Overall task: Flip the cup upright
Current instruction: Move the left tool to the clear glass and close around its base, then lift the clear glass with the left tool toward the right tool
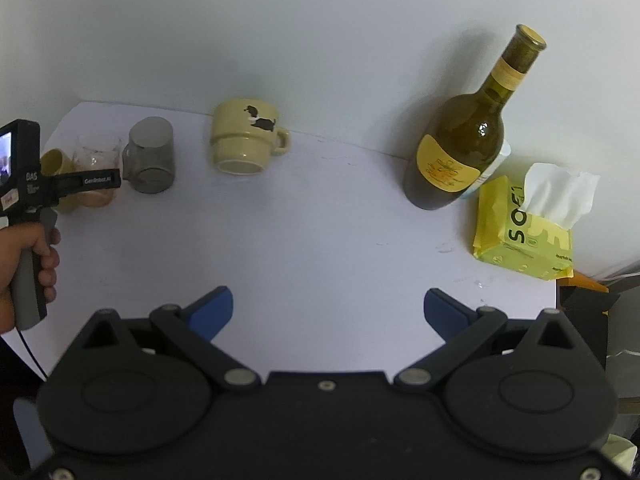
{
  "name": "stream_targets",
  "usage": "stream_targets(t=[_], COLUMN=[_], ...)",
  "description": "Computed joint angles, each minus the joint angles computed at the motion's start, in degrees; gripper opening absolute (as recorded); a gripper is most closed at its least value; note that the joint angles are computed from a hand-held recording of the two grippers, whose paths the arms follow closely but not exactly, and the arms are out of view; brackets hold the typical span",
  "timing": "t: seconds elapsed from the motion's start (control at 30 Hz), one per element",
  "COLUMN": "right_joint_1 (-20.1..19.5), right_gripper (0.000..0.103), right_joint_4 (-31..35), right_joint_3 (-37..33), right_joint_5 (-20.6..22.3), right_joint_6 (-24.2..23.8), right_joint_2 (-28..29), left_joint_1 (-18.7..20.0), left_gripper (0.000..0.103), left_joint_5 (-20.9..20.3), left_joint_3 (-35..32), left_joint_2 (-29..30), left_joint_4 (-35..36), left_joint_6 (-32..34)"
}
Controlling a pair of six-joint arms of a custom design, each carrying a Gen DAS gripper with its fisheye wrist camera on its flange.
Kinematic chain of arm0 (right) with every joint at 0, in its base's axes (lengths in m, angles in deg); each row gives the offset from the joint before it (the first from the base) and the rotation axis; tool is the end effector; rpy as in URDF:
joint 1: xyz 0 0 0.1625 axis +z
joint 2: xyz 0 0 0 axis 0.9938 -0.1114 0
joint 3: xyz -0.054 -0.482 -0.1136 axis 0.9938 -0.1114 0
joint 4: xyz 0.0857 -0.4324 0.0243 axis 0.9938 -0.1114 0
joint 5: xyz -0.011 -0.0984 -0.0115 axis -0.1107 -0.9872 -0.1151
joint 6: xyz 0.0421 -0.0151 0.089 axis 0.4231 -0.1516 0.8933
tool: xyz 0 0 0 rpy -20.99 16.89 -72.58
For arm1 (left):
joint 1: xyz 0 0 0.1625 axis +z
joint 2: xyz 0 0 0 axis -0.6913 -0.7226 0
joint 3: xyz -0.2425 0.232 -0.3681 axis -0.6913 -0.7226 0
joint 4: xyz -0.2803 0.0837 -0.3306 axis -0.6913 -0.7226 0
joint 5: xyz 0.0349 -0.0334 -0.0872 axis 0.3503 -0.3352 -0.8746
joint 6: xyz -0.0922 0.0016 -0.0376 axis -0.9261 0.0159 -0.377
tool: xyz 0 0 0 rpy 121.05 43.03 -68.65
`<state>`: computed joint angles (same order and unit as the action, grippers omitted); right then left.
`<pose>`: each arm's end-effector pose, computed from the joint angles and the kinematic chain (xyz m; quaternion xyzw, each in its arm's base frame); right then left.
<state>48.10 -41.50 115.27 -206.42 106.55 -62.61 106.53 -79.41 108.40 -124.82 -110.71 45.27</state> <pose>0.4895 -0.4673 0.1332 0.0659 -0.8868 0.1876 0.4171 -0.0591 -0.5984 0.3720 0.0071 0.8574 -0.2658 0.4407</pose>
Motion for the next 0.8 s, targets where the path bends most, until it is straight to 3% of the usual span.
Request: stream_targets(t=[0.17,0.53,0.8], right_joint_1=[-0.07,0.40,1.01], right_gripper=[0.103,0.103,0.103], right_joint_4=[-0.58,-1.13,-3.61], right_joint_3=[0.35,0.38,0.34], right_joint_5=[0.88,1.93,2.10], right_joint_6=[-2.04,-4.10,-5.57], right_joint_2=[-0.34,-0.10,0.45], left_joint_1=[1.48,1.84,-0.97], left_gripper=[0.069,0.067,0.067], left_joint_5=[-0.16,-2.22,-5.14], left_joint_3=[-1.69,0.26,4.59], left_joint_2=[0.49,-1.65,-6.19], left_joint_4=[5.62,4.93,10.59], left_joint_6=[-6.73,-7.14,-13.63])
